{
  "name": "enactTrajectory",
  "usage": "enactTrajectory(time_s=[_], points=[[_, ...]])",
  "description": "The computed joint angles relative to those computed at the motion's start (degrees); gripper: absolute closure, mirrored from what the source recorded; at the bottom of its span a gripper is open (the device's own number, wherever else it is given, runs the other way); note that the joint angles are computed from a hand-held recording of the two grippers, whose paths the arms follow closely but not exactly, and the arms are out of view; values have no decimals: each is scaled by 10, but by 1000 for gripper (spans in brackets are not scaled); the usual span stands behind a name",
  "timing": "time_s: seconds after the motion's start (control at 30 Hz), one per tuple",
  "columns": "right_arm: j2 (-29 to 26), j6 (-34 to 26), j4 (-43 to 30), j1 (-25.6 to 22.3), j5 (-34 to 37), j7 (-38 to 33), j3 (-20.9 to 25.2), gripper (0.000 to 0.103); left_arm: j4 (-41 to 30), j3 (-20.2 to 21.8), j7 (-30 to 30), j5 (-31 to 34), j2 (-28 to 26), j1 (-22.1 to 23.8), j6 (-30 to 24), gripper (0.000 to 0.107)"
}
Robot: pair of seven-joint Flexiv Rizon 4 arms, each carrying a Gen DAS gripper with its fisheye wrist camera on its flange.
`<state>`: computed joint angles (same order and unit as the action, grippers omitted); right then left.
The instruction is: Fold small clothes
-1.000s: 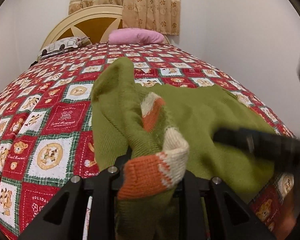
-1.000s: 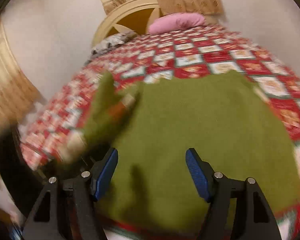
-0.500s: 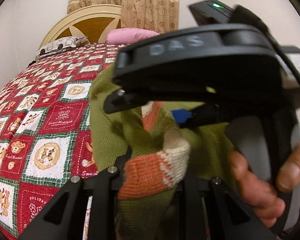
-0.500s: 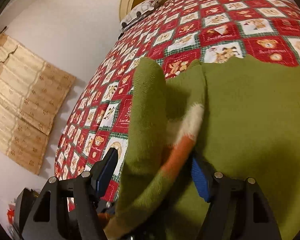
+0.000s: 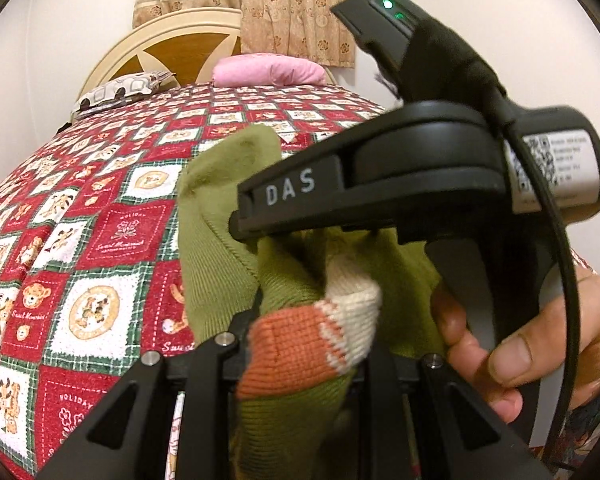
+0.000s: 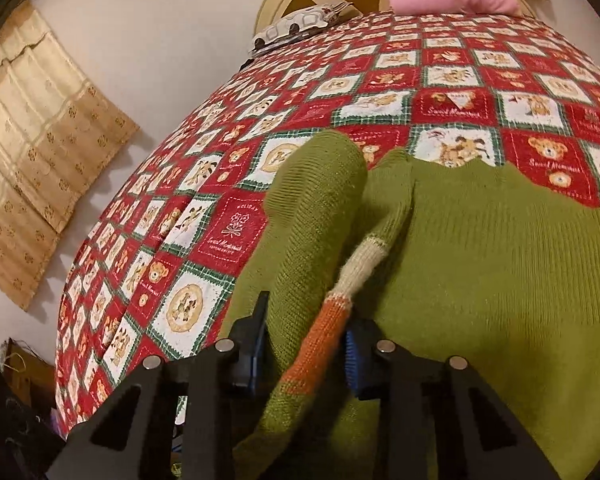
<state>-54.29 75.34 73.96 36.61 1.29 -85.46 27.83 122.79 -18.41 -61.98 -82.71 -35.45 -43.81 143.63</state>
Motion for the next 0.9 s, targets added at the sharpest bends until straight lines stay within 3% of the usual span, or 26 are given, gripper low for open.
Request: enactTrajectory(time_s=[0.2,0.47,0.9], points=[[7,11,8,14,-9,13,-23,81,7,4,-14,12,3,4,-7,84],[39,48,52,11,-35,21,-30,86,9,3,-34,7,17,-4,5,85],[98,101,134,-28,-81,46,-44,87,-93,-21,79,-12,-16,-7,19,85]])
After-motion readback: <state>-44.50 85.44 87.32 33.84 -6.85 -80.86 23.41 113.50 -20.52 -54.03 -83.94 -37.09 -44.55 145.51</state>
